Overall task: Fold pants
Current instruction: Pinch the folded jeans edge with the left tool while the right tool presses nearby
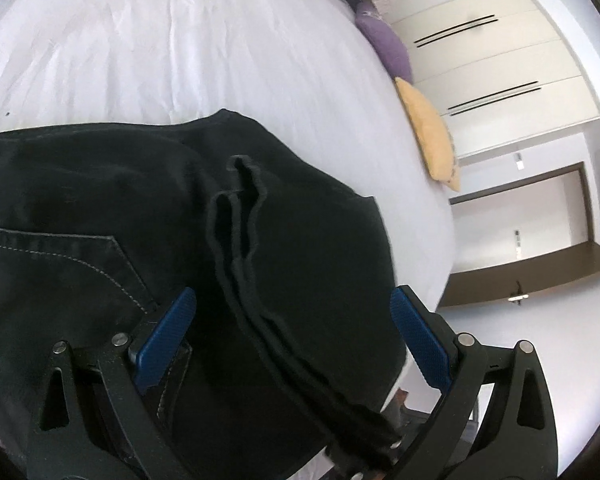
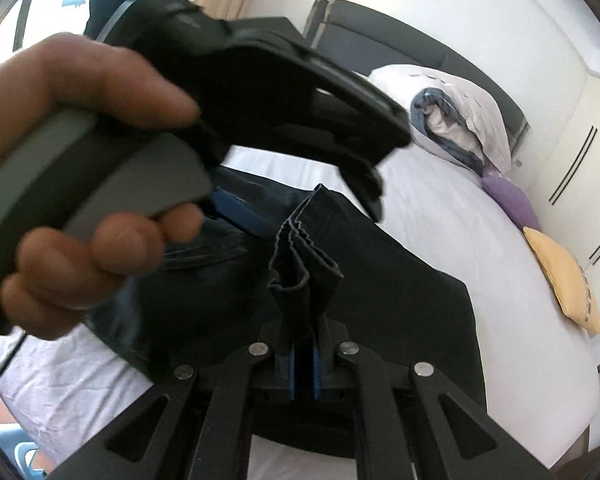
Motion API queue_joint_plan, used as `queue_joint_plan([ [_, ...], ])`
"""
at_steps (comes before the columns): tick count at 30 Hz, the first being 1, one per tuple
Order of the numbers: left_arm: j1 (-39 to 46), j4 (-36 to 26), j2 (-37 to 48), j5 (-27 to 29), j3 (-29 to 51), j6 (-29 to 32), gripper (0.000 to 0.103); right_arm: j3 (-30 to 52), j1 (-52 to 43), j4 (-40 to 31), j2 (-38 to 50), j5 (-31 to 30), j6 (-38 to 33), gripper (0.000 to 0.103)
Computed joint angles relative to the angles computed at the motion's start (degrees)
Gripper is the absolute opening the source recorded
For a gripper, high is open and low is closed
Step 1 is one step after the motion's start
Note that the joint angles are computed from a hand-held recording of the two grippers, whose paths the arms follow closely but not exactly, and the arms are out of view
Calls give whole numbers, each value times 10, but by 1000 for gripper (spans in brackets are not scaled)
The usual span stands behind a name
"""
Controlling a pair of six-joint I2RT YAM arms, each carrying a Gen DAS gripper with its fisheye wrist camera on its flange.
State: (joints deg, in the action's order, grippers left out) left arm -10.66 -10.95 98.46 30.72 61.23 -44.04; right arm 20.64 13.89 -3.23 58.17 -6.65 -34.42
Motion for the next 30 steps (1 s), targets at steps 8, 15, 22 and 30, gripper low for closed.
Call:
queue_joint_plan([
  [8,21,-91,19,-12,34,95,16,6,47,5,21,43,10,8],
  [15,24,-99,16,-35,29,124,11,4,88,13,38,69,11,8],
  [22,16,-92,29,-53,18,112,12,9,94,18,79,81,-2,8],
  [30,14,-176,-25,-165,27,124,12,68,29,-36,132,13,-7,55],
])
